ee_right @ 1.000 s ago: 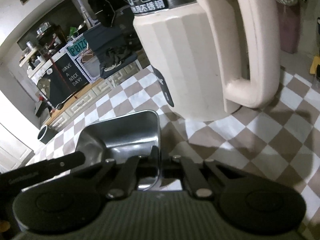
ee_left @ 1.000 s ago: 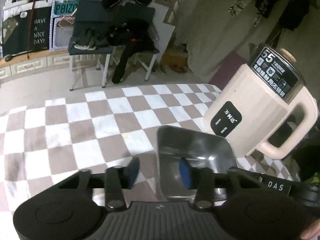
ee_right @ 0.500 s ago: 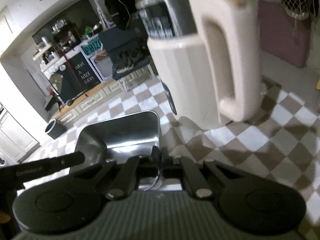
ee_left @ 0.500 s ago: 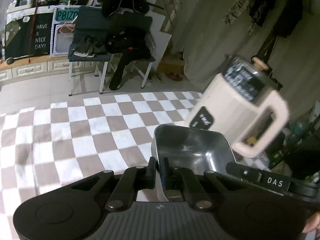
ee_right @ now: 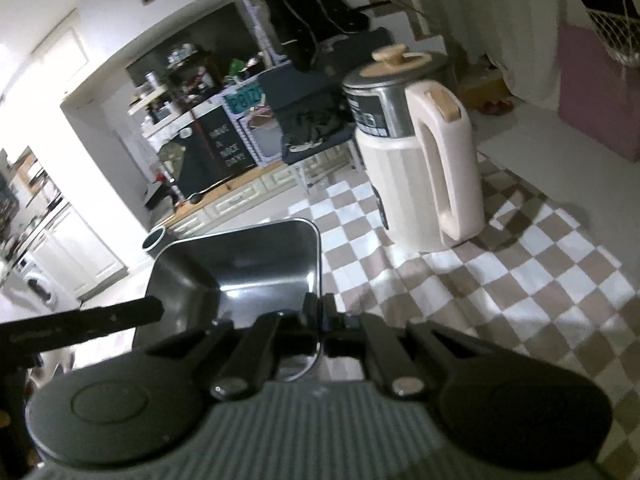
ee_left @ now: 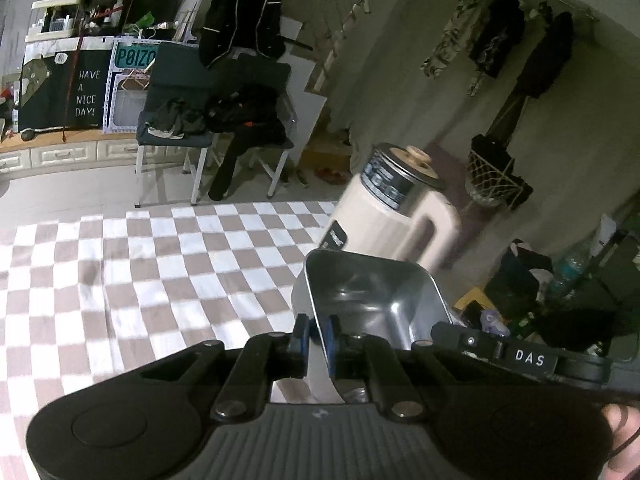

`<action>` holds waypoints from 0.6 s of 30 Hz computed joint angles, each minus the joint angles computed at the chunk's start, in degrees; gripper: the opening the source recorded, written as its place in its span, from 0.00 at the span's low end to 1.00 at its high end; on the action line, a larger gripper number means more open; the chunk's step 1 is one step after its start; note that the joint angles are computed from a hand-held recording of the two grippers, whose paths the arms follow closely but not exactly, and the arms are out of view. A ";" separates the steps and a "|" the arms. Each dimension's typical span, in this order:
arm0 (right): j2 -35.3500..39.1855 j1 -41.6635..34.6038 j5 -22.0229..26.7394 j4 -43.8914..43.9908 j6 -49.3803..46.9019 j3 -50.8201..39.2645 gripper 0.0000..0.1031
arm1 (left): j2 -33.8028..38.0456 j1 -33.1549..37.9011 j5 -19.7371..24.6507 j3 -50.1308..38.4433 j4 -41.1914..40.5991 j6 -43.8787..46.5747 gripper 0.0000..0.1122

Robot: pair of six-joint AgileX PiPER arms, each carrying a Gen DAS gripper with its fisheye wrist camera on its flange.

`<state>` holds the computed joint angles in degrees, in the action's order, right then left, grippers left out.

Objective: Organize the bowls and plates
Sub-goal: 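Lift the steel tray with both tools and carry it across the table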

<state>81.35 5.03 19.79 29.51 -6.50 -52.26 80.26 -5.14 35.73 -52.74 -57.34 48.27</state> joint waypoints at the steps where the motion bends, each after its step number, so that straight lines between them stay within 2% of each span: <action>1: -1.84 0.27 0.43 -1.45 0.85 1.13 0.03 | -1.74 0.49 0.73 1.42 -0.10 0.32 0.08; 7: -10.00 1.04 3.97 -3.87 2.09 6.23 0.03 | -12.57 3.80 5.18 9.25 1.72 -0.10 0.09; 11: -12.86 2.52 5.93 -6.00 4.10 7.68 0.03 | -19.44 6.06 7.30 14.10 3.95 -0.81 0.09; 18: -15.32 8.15 6.40 -16.52 12.77 9.18 0.03 | -28.06 10.77 10.90 20.77 4.84 0.85 0.10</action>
<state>66.03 13.18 26.19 13.00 6.28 -43.09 52.20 5.63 46.63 -31.97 -52.50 49.12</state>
